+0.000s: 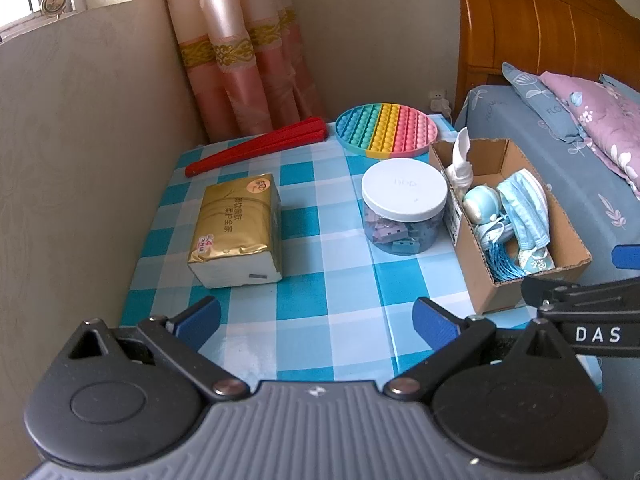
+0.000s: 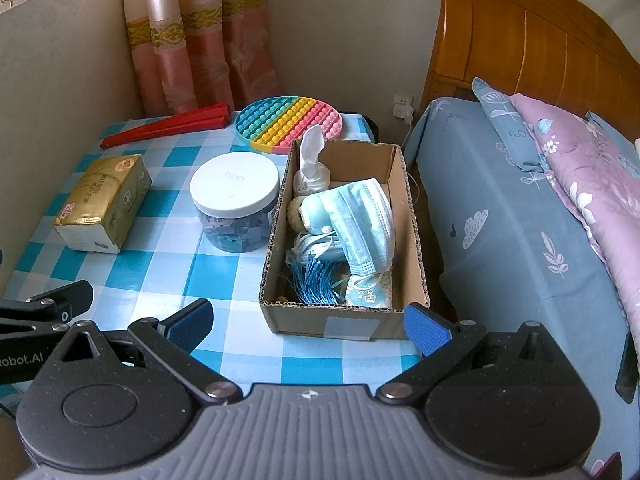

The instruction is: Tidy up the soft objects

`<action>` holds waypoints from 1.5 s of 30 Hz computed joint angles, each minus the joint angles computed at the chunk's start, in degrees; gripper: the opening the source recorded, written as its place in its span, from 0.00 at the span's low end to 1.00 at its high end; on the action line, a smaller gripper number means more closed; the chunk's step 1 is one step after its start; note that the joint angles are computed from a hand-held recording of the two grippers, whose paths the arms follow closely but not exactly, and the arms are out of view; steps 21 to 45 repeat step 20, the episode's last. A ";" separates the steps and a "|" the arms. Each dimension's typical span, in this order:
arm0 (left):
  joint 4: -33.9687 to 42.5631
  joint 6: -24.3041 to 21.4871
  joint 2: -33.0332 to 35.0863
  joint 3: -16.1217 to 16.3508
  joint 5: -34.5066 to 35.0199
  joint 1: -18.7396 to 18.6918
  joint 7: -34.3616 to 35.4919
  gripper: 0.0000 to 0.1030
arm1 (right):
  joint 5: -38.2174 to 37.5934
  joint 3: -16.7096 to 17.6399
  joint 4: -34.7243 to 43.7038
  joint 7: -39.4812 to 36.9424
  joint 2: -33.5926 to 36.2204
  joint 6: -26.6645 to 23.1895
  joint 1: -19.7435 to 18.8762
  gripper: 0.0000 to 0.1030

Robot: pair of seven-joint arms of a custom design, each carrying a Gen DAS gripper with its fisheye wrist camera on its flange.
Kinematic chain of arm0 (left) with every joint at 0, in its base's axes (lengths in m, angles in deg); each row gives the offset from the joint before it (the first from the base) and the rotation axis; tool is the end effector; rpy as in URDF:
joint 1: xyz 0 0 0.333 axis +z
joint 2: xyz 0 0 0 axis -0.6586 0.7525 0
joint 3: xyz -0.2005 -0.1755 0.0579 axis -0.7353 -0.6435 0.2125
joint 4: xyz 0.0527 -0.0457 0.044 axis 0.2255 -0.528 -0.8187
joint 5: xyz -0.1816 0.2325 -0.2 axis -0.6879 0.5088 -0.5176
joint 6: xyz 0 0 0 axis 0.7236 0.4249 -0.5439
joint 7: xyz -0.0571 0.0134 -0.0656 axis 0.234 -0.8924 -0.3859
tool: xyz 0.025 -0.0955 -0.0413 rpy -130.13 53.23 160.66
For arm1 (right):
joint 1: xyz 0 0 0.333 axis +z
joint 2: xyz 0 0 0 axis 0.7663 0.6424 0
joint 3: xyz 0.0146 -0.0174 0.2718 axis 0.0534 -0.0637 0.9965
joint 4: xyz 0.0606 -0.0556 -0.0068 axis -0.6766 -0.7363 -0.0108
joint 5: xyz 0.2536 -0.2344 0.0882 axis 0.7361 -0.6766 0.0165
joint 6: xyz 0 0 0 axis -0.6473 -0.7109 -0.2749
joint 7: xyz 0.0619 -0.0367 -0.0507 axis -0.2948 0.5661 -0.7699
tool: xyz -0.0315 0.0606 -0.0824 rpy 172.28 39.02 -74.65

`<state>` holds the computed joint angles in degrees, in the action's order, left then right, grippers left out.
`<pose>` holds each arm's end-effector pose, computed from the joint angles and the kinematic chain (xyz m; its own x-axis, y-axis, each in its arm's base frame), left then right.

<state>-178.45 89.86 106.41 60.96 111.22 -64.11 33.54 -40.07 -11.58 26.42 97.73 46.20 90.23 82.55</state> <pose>0.6241 -0.2470 0.3770 -0.0247 -0.9889 -0.1466 -0.7210 0.1192 -0.6826 0.6490 0.3780 0.3664 0.0566 -0.9983 0.0122 -0.7625 -0.0511 -0.6449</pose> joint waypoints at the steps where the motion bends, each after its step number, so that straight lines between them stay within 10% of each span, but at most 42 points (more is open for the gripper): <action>1: 0.00 0.00 0.00 0.01 -0.01 -0.01 0.00 0.99 | 0.01 -0.01 0.00 0.00 0.00 0.00 0.01 1.00; 45: -0.31 -0.38 -0.33 -0.33 -0.38 0.01 0.13 0.99 | -0.31 -0.13 -0.67 0.39 -0.42 0.15 0.09 1.00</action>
